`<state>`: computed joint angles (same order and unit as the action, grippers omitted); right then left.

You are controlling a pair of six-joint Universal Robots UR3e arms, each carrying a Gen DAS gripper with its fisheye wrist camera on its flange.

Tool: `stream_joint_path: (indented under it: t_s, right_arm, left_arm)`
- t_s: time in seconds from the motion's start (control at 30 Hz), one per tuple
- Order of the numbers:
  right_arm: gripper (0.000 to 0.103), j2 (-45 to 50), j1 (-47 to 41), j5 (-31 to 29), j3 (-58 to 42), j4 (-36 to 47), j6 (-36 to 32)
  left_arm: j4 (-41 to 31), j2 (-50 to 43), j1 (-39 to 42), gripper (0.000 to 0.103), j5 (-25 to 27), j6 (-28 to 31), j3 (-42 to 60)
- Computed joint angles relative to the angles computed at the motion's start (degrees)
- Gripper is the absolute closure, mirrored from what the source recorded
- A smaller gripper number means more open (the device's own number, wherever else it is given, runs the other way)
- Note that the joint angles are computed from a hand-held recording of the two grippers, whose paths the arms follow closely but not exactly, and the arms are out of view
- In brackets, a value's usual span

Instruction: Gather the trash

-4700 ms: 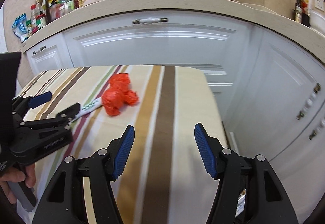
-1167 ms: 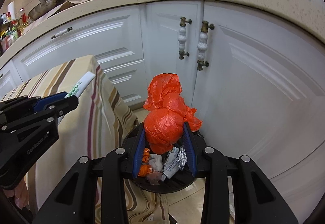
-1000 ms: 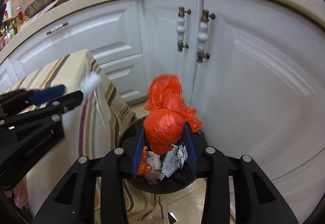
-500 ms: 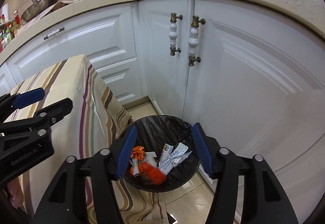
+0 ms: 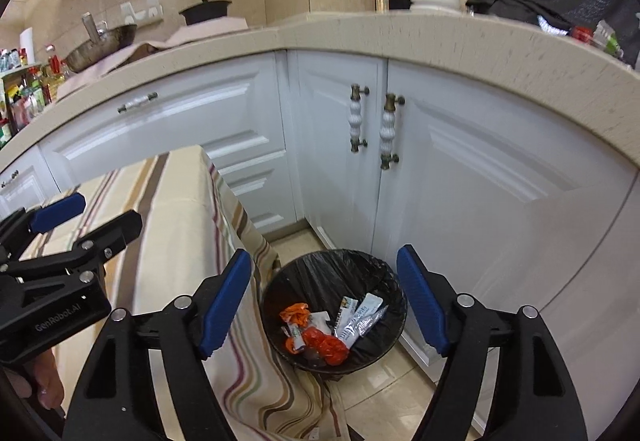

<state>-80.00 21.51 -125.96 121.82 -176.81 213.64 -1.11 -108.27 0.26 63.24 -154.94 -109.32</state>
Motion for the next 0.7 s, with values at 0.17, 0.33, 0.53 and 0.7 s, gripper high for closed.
stream_joint_path:
  t_s: [0.17, 0.33, 0.53, 0.7]
  right_arm:
    - [0.025, -1.1, 4.33, -4.15, -2.11, 3.38, 2.7]
    - [0.023, -1.57, 8.62, -8.5, -4.61, 8.12, 5.47]
    - [0.022, -1.55, 13.96, -13.83, -8.31, 15.51, 9.32]
    - [0.021, -1.21, 17.64, -17.76, -11.3, 20.8, 12.18]
  left_arm:
    - [1.4, 4.94, 4.42, 0.019, -3.83, 1.07, -5.6]
    - [2.2, 10.08, 8.92, 0.017, -8.19, 2.42, -10.92]
    - [0.51, 16.82, 15.02, 0.015, -14.42, 4.45, -16.32]
    - [-3.36, 22.51, 20.17, 0.014, -19.51, 6.8, -19.64]
